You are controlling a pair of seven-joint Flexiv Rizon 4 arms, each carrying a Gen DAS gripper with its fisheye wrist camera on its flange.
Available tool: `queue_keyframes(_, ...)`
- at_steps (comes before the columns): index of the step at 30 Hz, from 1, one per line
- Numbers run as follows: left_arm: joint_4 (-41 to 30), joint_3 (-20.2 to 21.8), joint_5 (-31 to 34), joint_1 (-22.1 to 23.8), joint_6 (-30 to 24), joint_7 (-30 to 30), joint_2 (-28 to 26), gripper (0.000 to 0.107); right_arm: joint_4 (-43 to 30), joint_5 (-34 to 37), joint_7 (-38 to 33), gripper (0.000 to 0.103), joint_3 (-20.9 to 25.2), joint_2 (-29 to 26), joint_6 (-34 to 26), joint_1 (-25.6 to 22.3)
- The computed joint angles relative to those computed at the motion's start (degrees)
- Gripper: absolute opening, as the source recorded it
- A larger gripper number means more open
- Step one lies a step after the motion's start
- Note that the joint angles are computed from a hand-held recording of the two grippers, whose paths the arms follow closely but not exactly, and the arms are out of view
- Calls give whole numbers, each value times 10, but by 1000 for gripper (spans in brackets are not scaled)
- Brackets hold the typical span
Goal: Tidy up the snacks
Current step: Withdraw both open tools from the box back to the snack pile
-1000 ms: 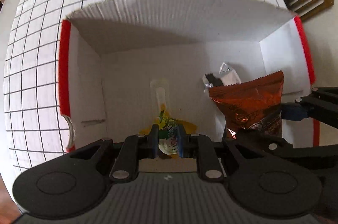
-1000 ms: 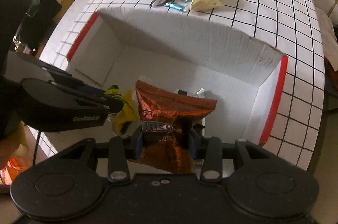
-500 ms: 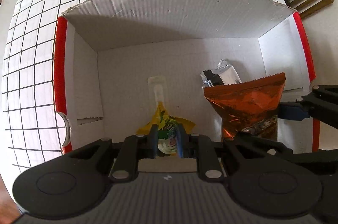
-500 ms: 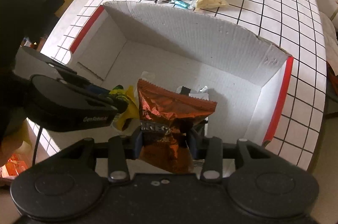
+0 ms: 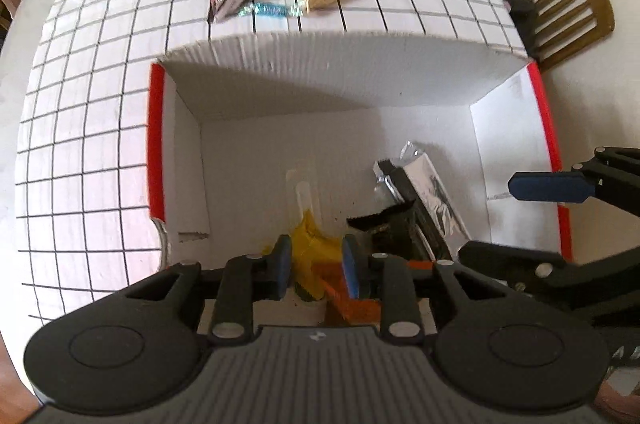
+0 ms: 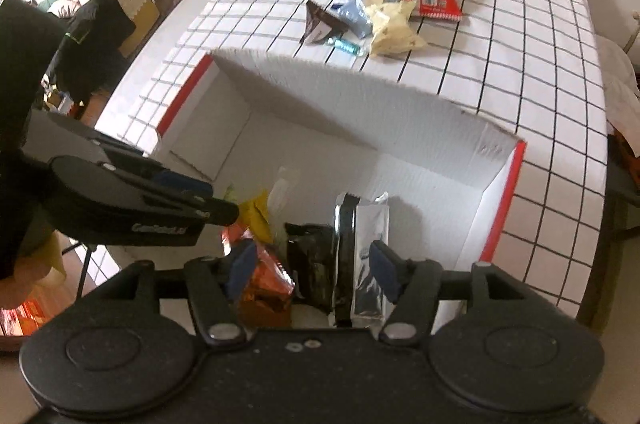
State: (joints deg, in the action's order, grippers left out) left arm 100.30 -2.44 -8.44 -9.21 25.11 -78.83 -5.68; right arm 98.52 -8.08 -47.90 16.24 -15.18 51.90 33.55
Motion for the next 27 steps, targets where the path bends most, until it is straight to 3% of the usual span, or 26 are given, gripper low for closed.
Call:
queue_keyframes(5, -5, 0, -11, 2, 13, 5, 7, 34, 0, -11, 10, 65, -7, 8, 16, -4)
queue_keyframes(12, -12, 2, -24, 6, 60, 7, 13, 66, -3, -44, 29, 74, -22, 11, 47, -10)
queue_keyframes(23, -67, 3, -5, 17, 113, 1, -20, 74, -47, -79, 47, 85, -43, -14, 59, -26)
queue_keyframes(27, -85, 3, -12, 24, 135, 18, -38, 80, -59, -99, 60, 97, -54, -25, 61, -25)
